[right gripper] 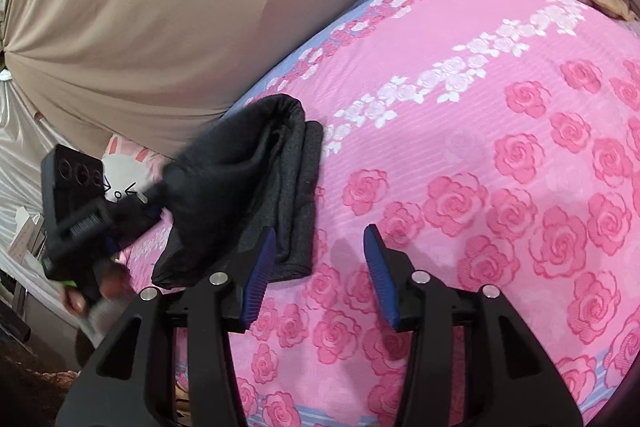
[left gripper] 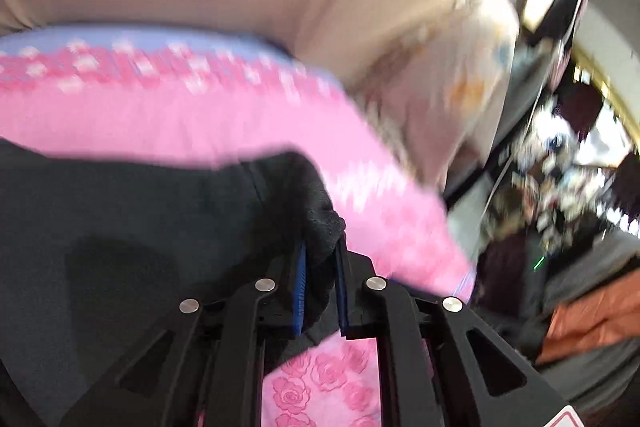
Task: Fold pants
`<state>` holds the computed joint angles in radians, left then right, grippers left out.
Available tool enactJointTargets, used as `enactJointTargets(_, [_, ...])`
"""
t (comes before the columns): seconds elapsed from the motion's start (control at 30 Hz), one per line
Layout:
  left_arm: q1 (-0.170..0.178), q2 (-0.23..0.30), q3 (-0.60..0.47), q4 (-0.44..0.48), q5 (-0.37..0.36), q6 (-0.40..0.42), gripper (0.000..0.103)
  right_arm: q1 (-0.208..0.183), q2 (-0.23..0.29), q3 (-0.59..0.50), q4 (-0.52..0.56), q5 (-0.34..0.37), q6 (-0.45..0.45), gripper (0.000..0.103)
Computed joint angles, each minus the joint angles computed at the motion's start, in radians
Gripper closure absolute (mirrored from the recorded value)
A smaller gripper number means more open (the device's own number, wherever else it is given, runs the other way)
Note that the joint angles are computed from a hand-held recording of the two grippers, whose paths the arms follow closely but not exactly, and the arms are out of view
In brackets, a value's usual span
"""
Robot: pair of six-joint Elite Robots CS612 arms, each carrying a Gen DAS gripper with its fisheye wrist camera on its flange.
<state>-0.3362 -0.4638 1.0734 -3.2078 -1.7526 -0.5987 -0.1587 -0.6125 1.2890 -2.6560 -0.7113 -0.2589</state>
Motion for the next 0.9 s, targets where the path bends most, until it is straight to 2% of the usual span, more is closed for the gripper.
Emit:
enactJointTargets(0.1, [0.003, -0.048, 0.060, -0.096, 0.048, 0.005, 0.093, 0.022, 0.007, -0.032, 0.063, 0.008, -0.083, 0.058])
enactJointTargets(0.17, [0.001, -0.070, 0.082, -0.123, 0.061, 0.021, 0.093, 0.042, 0.024, -0.066, 0.098, -0.007, -0.107, 0.056])
enactJointTargets(0.2, [-0.003, -0.078, 0.089, -0.126, 0.081, 0.038, 0.093, 0.053, 0.035, -0.086, 0.123, -0.021, -0.126, 0.058])
enactJointTargets(0.23, [-0.005, -0.080, 0.087, -0.121, 0.086, 0.049, 0.093, 0.063, 0.037, -0.092, 0.124, -0.045, -0.145, 0.082])
enactJointTargets(0.27, [-0.005, -0.081, 0.085, -0.114, 0.084, 0.058, 0.093, 0.074, 0.029, -0.084, 0.097, -0.068, -0.171, 0.092])
enactJointTargets(0.3, [-0.007, -0.083, 0.085, -0.109, 0.089, 0.062, 0.093, 0.076, 0.020, -0.073, 0.075, -0.056, -0.183, 0.093])
enactJointTargets(0.4, [-0.011, -0.085, 0.087, -0.107, 0.087, 0.078, 0.093, 0.060, -0.009, -0.043, 0.080, 0.092, -0.216, 0.094])
enactJointTargets(0.43, [-0.013, -0.082, 0.086, -0.107, 0.081, 0.080, 0.093, 0.057, -0.010, -0.050, 0.112, 0.100, -0.225, 0.094])
enactJointTargets(0.47, [-0.013, -0.079, 0.082, -0.098, 0.070, 0.080, 0.093, 0.059, -0.005, -0.067, 0.150, 0.067, -0.224, 0.094])
enactJointTargets(0.53, [-0.018, -0.064, 0.059, -0.019, 0.047, 0.082, 0.090, 0.066, 0.030, -0.119, 0.234, -0.078, -0.218, 0.091])
enactJointTargets(0.57, [-0.020, -0.055, 0.046, 0.021, 0.039, 0.087, 0.073, 0.062, 0.047, -0.134, 0.249, -0.106, -0.188, 0.087])
enactJointTargets(0.6, [-0.022, -0.044, 0.030, 0.073, 0.020, 0.097, 0.059, 0.055, 0.048, -0.131, 0.255, -0.092, -0.126, 0.086])
enactJointTargets(0.63, [-0.025, -0.032, 0.017, 0.128, 0.006, 0.096, 0.034, 0.045, 0.041, -0.109, 0.220, -0.059, -0.106, 0.082])
enactJointTargets(0.67, [-0.025, -0.025, 0.016, 0.141, -0.004, 0.078, 0.033, 0.037, 0.027, -0.080, 0.142, -0.068, -0.081, 0.080])
enactJointTargets(0.73, [-0.018, -0.016, 0.029, 0.106, -0.060, 0.039, 0.033, 0.028, 0.008, -0.034, -0.004, -0.133, -0.013, 0.053])
enactJointTargets(0.8, [-0.008, -0.028, 0.067, 0.047, -0.079, 0.000, 0.032, 0.016, 0.004, -0.026, -0.023, -0.142, 0.021, 0.051])
enactJointTargets(0.87, [0.008, -0.055, 0.132, -0.054, -0.071, -0.056, 0.022, 0.009, 0.006, -0.031, -0.006, -0.118, 0.033, 0.051])
enactJointTargets(0.9, [0.015, -0.071, 0.168, -0.102, -0.044, -0.083, 0.018, 0.010, 0.009, -0.038, 0.006, -0.105, 0.033, 0.051])
